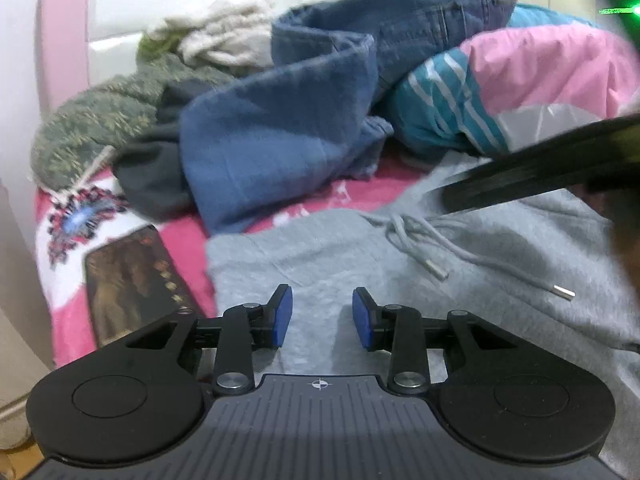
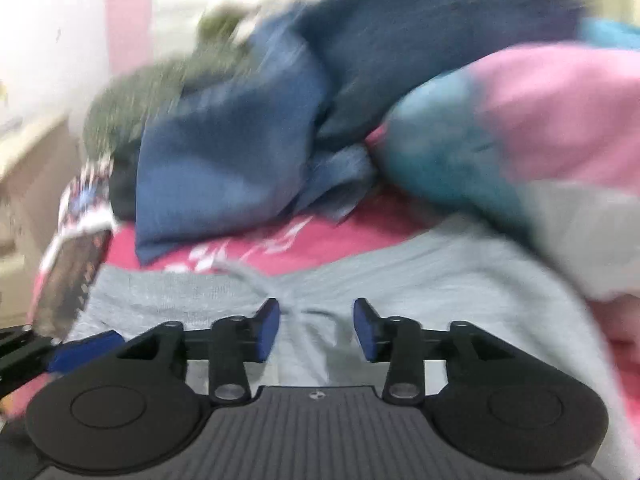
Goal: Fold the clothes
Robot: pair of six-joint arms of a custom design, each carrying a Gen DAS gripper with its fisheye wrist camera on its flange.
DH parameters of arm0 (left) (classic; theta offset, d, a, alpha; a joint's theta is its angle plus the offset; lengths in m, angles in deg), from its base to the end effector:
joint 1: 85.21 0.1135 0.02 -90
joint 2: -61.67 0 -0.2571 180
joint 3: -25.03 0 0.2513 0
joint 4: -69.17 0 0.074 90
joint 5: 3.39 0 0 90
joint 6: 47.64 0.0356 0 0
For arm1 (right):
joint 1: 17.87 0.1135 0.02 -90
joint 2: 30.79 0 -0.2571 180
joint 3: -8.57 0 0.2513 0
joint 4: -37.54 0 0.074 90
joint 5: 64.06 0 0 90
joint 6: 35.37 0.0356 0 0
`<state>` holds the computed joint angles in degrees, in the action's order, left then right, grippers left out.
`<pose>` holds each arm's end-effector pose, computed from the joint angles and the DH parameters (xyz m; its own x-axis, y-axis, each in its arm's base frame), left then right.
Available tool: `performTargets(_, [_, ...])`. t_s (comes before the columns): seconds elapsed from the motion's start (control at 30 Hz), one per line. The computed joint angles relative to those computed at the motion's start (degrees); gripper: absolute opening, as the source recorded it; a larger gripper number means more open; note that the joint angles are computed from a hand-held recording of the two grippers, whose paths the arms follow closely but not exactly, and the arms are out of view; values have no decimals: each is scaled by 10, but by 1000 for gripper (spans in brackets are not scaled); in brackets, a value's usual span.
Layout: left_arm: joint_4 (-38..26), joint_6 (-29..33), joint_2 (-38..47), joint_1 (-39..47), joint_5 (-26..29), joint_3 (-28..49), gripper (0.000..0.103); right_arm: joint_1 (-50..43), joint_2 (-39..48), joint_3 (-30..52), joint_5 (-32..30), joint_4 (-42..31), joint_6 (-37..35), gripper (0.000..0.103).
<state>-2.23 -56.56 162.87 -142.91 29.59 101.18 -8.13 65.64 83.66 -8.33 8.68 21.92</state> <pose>0.1787 -0.2267 0.1665 -0.4220 -0.3389 -0.8409 -0.6037 0.7970 -0.0183 0.3406 0.0788 0.1981 -0.3696 -0.5165 -0.7724 -0.8257 0.5638 0.0181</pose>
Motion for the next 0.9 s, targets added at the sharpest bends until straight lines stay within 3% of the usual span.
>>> performTargets(0.1, [-44,-54,9,-17,-24,25,36,-140,-55,12,-98,-92,-27,56])
performTargets(0.17, [-44,-62,12,-28,-46,41,36,-248,-53,51,-146,-181,-104,59])
performTargets(0.27, [62,51,15,-37,-62,59,36,-378,0,141,-168,-286,-199,60])
performTargets(0.37, [206,191,33,-39,-31,72,36,-445,81,233,-148,-318,-190,60])
performTargets(0.57, [326,319,106,-19,39,143,36,-441,234,372,-127,-319,-125,52])
performTargets(0.67, [353,346,130,-17,51,167,36,-418,285,403,-118,-314,-121,31])
performTargets(0.73, [360,369,148,-15,57,188,36,-414,304,412,-130,-348,-169,12])
performTargets(0.8, [359,391,169,-18,54,211,36,-408,298,388,-134,-371,-251,11])
performTargets(0.9, [328,400,198,-20,51,247,36,-401,239,261,-112,-293,-350,12])
